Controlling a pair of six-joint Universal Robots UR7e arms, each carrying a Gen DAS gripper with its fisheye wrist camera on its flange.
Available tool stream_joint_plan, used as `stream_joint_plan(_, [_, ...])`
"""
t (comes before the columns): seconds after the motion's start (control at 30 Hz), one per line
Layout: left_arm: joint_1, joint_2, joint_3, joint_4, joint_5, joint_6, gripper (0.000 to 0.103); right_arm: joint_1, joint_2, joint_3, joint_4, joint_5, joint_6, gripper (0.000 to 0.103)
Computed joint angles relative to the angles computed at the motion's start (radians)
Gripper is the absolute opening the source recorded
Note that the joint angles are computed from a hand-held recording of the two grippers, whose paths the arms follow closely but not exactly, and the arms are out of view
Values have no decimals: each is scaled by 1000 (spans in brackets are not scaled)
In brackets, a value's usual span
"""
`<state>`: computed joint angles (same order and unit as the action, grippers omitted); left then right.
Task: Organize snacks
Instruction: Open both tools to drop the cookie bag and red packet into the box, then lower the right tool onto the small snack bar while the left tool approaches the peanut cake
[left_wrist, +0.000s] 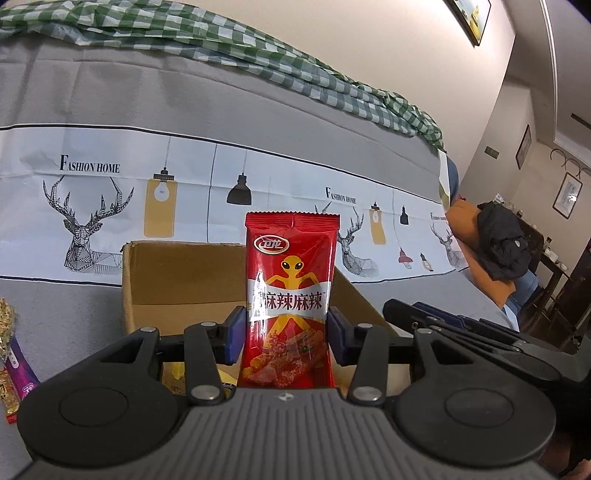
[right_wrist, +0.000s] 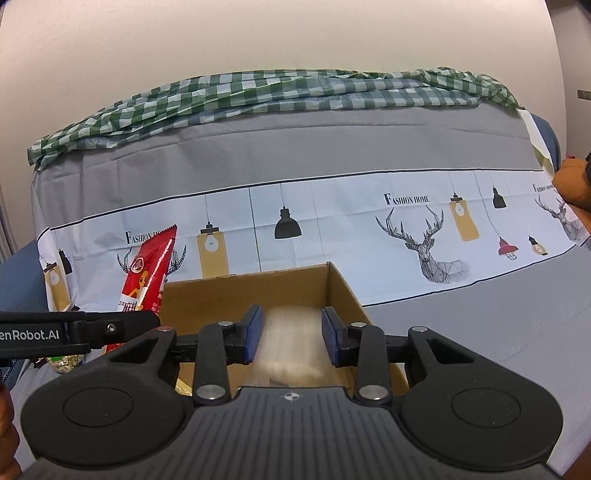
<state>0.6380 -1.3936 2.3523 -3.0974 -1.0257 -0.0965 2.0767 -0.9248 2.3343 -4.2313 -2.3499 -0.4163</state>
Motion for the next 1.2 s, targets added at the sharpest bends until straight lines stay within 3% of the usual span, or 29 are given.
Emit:
stream_joint_plan(0.03, [4,-1,-3,8,-7,0,55,-1,-2,2,5,3,3,36])
stream_joint_plan(0.07, [6,-2,-5,16,-10,-2,65,-1,-3,3,10,3,9,37])
stream_joint_plan(0.13, [10,-2,-7,16,-23,2,71,0,1,-3,17,-11,9,44])
stream_joint_plan(0.17, [7,-1,-6,15,-14,3,71,2,6,-8,14,-21,5,49])
stream_joint_plan(0.3, [6,-2,-1,-5,1,2,70,2,7,-14,15,-26,11,51])
stream_joint_plan(0.43, [17,-18,-1,-15,11,-6,57,4,16,-23,12,-31,13,52])
stream_joint_plan(0.6, [48,-121,-50,182,-5,-71,57,19,40,-43,1,-34,20,52])
stream_joint_plan(0.7, [90,-144,-151,362,-18,-118,57,34,59,-50,0,-23,42,49])
stream_joint_plan(0.77, [124,-134,-226,462,-17,-112,57,42,65,-53,22,-5,64,39])
stream_joint_plan(0.87, [155,-150,-212,385,24,28,57,64,89,-63,18,16,59,37])
stream_joint_plan(0.93, [208,-193,-190,402,-10,87,57,81,105,-71,36,17,64,37])
stream_joint_plan(1.0, [263,-207,-212,530,24,42,57,98,121,-80,63,25,65,37])
stream_joint_plan(1.07, [299,-204,-239,544,84,21,56,116,140,-92,76,39,37,37])
stream_joint_plan(1.2, [402,-204,-312,560,6,-50,56,150,181,-119,94,113,-65,34])
